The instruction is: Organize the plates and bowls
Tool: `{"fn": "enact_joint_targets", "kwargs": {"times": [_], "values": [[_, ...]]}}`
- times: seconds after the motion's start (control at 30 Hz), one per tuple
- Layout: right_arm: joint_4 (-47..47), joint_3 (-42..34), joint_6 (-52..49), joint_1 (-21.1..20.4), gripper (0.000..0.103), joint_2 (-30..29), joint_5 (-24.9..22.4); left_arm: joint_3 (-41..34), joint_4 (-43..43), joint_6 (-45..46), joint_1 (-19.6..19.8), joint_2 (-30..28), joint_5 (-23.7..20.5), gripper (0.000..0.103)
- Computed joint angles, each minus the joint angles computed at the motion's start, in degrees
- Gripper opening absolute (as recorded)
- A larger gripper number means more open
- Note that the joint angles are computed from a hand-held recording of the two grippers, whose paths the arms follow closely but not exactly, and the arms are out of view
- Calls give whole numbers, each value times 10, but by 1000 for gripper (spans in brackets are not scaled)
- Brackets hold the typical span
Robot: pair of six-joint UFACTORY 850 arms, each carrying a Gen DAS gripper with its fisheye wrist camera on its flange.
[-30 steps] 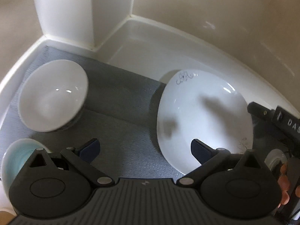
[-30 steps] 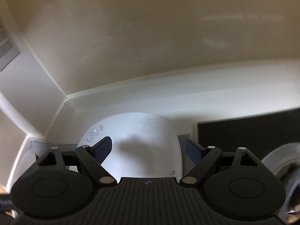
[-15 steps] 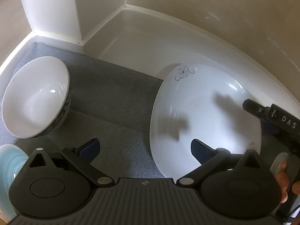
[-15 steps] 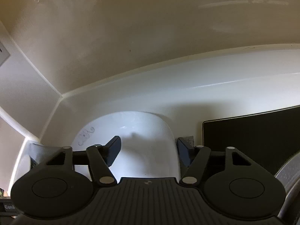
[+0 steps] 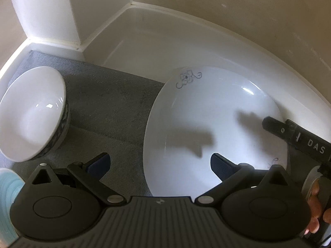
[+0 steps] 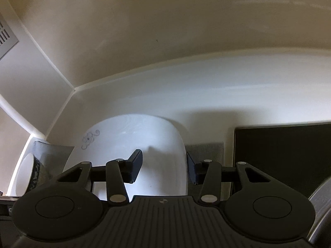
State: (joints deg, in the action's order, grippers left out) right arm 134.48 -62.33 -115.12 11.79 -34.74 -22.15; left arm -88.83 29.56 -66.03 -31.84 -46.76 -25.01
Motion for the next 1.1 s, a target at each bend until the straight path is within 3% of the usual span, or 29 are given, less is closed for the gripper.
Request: {"fn": "enact_joint_targets", "kwargs": {"times": [0.13, 0.5, 1.1], "values": [[-88, 9, 97, -3, 50, 5, -1, -11, -12, 9, 2, -9, -9, 103], [-60, 25, 68, 15, 53, 9, -4, -45, -52, 53, -1, -34, -31, 103], [-54, 50, 33, -4, 53, 23, -37, -77, -41, 49, -15, -49, -52, 103]]}}
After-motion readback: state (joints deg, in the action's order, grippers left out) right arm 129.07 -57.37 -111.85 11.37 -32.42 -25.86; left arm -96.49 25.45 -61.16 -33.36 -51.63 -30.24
